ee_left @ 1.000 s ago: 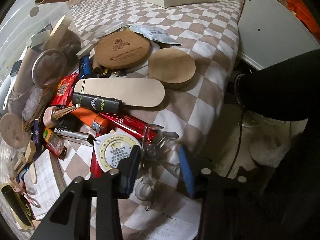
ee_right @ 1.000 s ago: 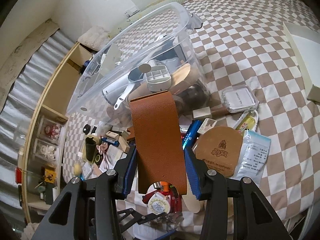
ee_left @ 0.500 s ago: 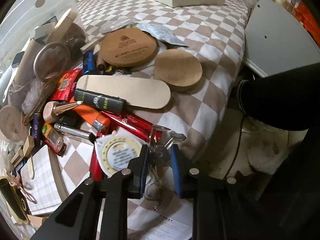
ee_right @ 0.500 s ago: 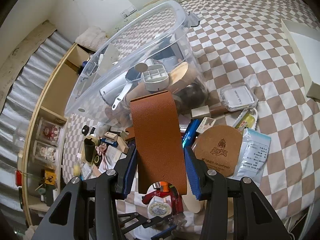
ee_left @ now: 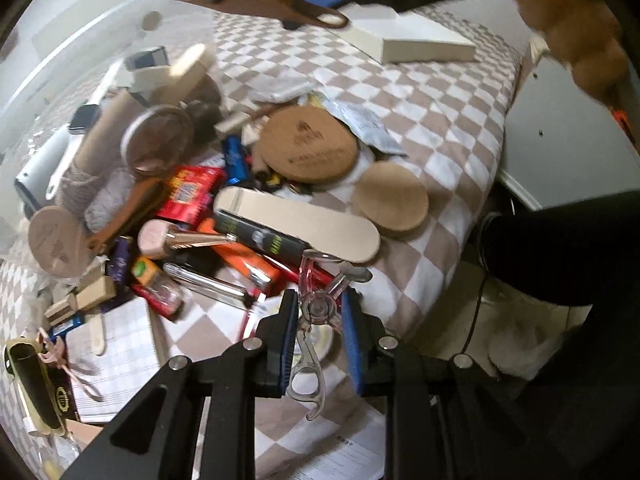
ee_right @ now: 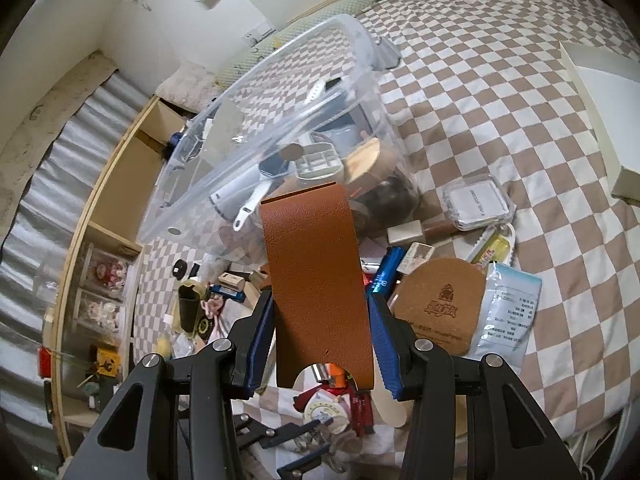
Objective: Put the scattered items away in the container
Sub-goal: 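Grasp the metal eyelash curler with the left tool while the right tool holds the strap, then carry the eyelash curler with the left tool while the right tool carries the strap toward the container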
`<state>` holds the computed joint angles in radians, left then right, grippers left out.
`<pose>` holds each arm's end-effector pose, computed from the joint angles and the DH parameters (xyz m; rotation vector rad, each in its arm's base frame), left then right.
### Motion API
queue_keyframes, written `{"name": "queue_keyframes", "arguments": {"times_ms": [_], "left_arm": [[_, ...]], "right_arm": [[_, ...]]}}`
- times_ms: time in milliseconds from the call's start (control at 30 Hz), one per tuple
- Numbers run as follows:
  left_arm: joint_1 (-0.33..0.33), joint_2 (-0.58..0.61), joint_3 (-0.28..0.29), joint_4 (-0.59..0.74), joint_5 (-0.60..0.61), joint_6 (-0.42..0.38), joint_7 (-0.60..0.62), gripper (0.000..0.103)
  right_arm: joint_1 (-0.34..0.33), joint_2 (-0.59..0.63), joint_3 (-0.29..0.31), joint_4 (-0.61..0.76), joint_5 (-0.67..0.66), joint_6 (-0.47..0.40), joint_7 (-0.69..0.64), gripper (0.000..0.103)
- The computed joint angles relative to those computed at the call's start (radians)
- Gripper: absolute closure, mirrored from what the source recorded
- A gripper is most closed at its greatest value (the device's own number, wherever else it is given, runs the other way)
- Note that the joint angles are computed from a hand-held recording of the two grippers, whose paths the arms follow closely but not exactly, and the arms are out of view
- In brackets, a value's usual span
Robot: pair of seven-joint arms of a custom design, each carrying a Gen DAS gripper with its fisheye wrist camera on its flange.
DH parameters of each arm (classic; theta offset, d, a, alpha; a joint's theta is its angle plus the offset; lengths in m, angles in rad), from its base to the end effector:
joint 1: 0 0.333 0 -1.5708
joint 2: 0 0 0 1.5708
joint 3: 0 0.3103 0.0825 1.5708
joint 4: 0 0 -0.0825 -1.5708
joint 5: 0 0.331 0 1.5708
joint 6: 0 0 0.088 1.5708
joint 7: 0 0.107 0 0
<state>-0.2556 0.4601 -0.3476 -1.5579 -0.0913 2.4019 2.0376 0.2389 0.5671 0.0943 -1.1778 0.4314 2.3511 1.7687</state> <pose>0.5695 -0.3434 0.4541 -0.9049 2.8207 -0.6776 0.6754 0.2179 0.5393 -1.6095 1.7898 0.1003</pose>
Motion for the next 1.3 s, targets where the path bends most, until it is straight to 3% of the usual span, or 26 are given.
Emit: {"name": "queue_keyframes", "arguments": {"times_ms": [667, 867, 1300], "left_arm": [[0.063, 0.007, 0.016, 0.155, -0.058, 0.103, -0.114, 0.081], [0.062, 0.025, 0.029, 0.211, -0.049, 0.165, -0.2, 0.081], [0.073, 0.147, 0.038, 0.463, -0.017, 0.167, -0.296, 0.081]], "right_arm": [[0.014, 0.035, 0.014, 0.083, 0.013, 0.018, -0.007, 0.056], [0.028, 0.084, 0.012, 0.174, -0.007, 0.005, 0.019, 0.056], [0.058, 0.214, -0.005, 0.392, -0.088, 0.001, 0.083, 0.056]]}}
